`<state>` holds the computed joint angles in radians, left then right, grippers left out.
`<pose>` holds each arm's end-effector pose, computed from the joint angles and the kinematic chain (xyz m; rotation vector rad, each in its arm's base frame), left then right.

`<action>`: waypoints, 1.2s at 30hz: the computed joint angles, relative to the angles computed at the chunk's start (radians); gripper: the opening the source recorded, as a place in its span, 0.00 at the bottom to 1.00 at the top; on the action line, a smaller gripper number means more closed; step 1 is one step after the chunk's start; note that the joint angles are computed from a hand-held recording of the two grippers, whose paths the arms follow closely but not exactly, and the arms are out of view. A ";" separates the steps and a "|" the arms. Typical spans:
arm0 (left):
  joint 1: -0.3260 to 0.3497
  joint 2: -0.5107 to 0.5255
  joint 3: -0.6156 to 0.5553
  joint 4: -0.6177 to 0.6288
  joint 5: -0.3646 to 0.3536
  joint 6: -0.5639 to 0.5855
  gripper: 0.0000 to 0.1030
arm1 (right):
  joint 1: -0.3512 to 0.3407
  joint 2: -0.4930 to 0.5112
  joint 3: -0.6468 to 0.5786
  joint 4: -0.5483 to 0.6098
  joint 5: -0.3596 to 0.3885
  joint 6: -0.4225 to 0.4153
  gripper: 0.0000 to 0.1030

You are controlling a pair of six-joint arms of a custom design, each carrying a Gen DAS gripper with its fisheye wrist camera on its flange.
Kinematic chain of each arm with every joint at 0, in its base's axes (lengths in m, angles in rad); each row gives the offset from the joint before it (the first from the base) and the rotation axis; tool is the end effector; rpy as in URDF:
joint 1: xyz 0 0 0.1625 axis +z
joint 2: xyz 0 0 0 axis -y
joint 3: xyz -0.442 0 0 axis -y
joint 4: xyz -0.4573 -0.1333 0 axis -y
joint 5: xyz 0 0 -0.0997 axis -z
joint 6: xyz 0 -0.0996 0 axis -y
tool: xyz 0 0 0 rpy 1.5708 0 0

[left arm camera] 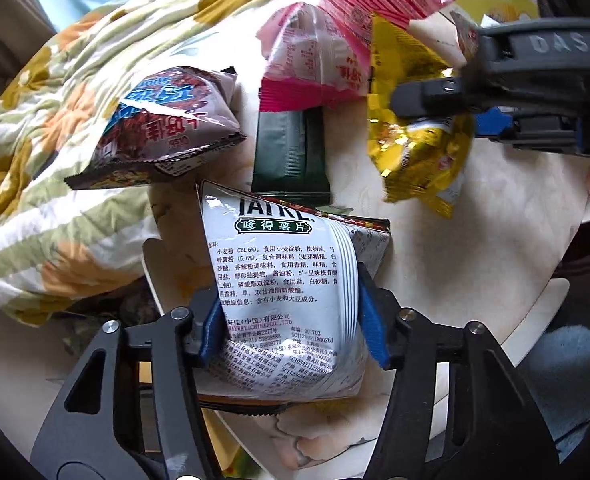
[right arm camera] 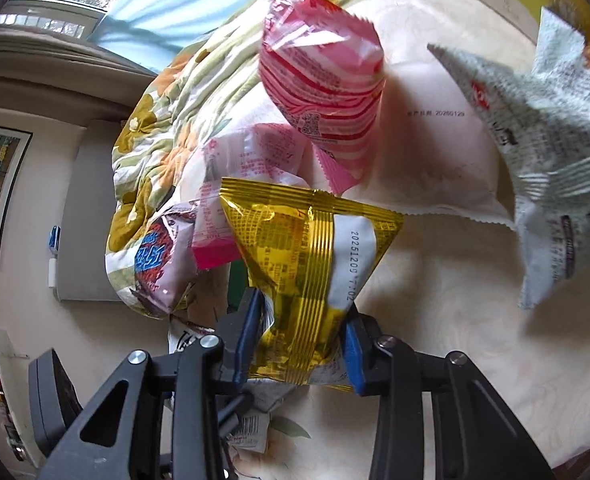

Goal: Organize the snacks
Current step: 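Grasp white TATKE bag with left tool while right tool grasps gold bag, lift toward box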

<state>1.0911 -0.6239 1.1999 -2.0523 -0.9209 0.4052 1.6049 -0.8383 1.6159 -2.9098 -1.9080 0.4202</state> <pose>-0.2132 -0.8292 0.0833 1.1009 2.2311 0.0863 0.1261 -0.7520 0.1438 -0.6738 -2.7287 0.8962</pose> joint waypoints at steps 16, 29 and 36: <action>0.003 0.001 0.023 0.063 -0.017 -0.017 0.63 | 0.028 -0.049 0.084 -0.090 -0.062 -0.056 0.34; -0.030 -0.069 0.043 0.007 -0.144 -0.090 0.57 | 0.092 -0.106 0.147 -0.161 -0.173 -0.147 0.34; -0.103 -0.061 -0.018 -0.043 -0.204 -0.137 0.57 | 0.130 -0.219 0.204 -0.208 -0.240 -0.264 0.34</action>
